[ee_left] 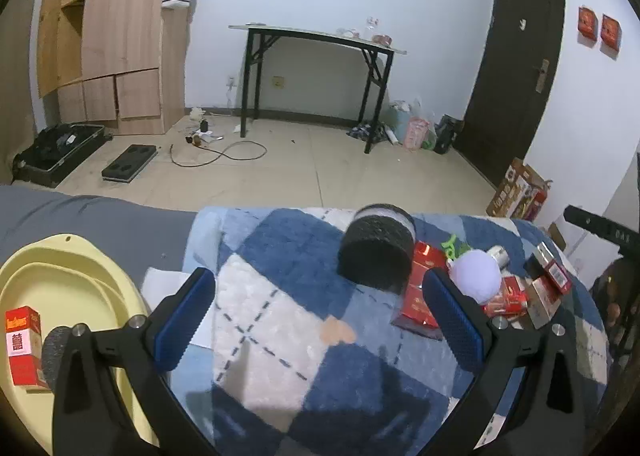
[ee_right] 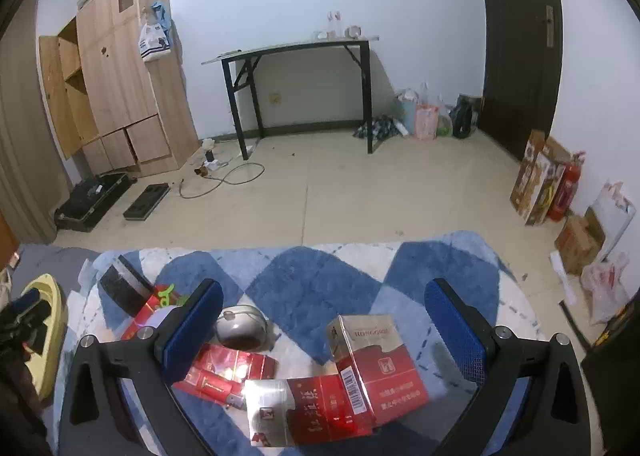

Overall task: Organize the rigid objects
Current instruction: 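Move the left tool to a second black foam cylinder while the right tool approaches the Hongqiqu pack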

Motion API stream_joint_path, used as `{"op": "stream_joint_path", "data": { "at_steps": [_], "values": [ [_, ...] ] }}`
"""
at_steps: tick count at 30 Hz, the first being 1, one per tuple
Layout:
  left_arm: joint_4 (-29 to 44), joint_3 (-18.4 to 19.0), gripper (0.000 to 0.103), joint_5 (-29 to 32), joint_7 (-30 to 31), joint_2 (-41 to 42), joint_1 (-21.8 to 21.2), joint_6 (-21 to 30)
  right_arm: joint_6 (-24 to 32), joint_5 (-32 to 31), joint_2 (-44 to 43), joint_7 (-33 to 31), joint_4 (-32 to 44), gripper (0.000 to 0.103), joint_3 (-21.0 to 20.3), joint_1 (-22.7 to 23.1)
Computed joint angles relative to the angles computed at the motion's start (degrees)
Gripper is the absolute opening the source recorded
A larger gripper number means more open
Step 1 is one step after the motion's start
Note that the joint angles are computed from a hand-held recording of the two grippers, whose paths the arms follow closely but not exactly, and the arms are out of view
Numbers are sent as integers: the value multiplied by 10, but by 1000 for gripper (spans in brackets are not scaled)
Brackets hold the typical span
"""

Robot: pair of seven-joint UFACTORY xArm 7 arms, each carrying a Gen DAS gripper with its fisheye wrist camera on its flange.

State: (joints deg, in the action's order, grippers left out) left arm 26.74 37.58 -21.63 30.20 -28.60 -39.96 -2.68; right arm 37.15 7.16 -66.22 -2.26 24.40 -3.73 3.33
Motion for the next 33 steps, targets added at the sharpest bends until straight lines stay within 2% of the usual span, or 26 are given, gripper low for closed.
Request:
{"op": "stream_joint_path", "data": {
  "at_steps": [2,6,11,14,17,20,22,23,25,26,27,31,32,33],
  "values": [
    [-2,7,103,2,6,-1,-15,-2,6,2,-18,-10,-18,103,-18,0],
    [0,20,103,-1,7,7,-38,-2,6,3,-7,-18,-9,103,-27,-8],
    [2,4,103,0,3,25,-29,-3,13,7,-5,-33,-5,103,-35,-12],
    [0,8,103,0,7,18,-33,-5,21,8,1,-42,1,103,-39,-16],
    [-1,8,103,4,9,17,-34,-5,33,16,7,-59,10,103,-58,-13],
    [-3,28,103,10,24,14,-51,-10,68,56,8,-89,29,103,-110,16],
    [0,16,103,10,14,30,-39,-9,79,68,0,-112,36,103,-129,11],
    [4,-2,103,12,7,41,-21,-2,83,64,-5,-123,38,103,-135,-4],
    [6,-70,103,22,-8,52,47,15,89,64,-7,-139,38,103,-148,-26],
    [2,-92,103,36,-15,43,67,10,94,68,-7,-149,38,103,-161,-30],
    [1,-93,103,25,-2,30,63,8,108,74,-2,-161,40,103,-180,-31],
    [59,-10,103,0,51,15,-39,58,149,79,45,-187,53,103,-199,-65],
    [91,-5,103,-16,59,44,-47,83,157,87,46,-202,56,103,-209,-65],
    [109,-20,103,-8,43,73,-32,93,164,97,47,-214,61,103,-214,-64]
  ]
}}
